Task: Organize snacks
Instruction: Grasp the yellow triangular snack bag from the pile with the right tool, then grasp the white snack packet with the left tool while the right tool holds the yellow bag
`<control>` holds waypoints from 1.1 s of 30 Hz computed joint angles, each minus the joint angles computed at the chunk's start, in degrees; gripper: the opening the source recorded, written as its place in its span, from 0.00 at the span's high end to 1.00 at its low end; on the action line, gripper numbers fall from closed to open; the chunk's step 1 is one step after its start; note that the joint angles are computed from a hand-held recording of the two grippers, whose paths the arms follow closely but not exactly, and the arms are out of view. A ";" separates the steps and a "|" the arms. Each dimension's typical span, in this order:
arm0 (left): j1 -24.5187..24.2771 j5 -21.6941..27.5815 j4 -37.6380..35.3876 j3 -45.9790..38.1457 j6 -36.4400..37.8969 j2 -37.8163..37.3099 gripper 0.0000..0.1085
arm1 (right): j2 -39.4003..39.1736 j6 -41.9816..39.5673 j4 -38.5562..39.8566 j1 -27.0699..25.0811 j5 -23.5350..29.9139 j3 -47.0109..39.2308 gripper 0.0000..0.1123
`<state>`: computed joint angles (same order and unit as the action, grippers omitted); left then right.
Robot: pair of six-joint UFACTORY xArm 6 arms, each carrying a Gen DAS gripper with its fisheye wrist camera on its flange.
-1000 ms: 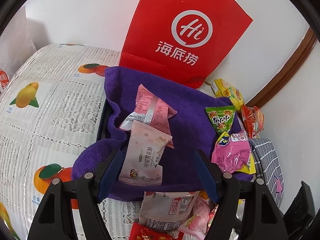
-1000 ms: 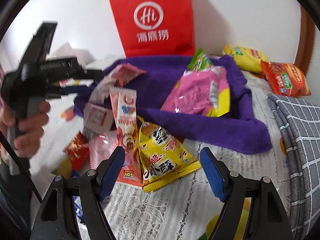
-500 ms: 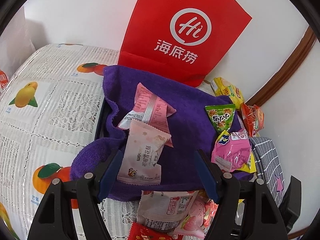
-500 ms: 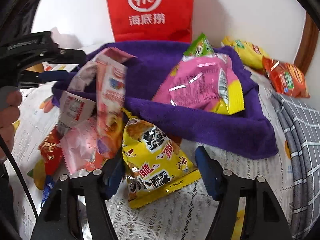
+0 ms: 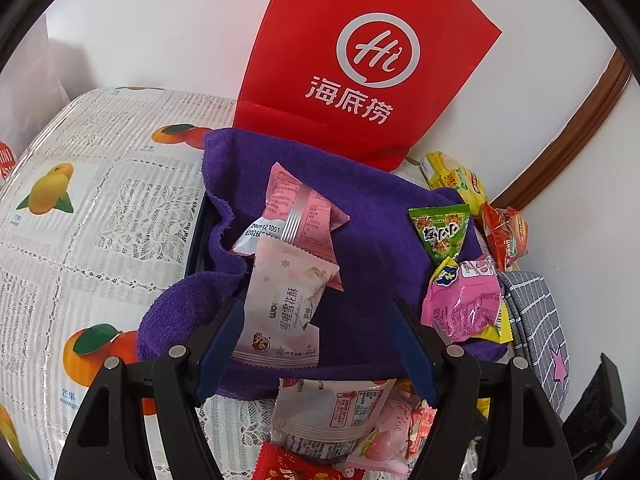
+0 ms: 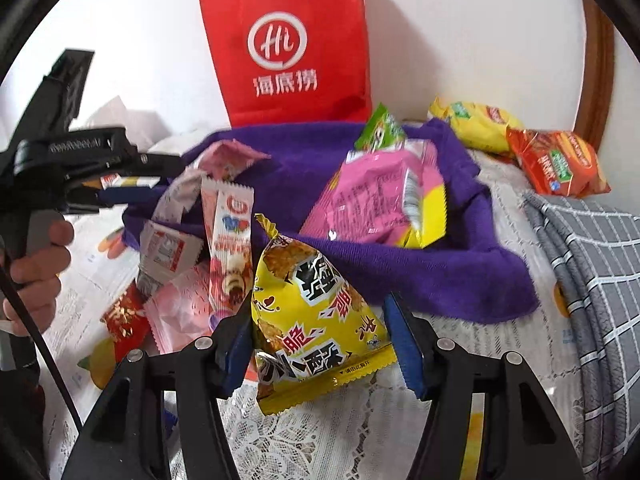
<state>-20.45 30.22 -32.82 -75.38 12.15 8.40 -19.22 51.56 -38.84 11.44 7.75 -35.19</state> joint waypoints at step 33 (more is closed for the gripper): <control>-2.55 -4.12 8.75 13.68 -5.02 -8.45 0.33 | -1.95 22.38 -16.24 -5.75 -6.27 0.92 0.46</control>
<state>-23.00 26.09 -24.07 -61.69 7.13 -0.06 -21.17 73.94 -55.08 5.68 1.48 -34.26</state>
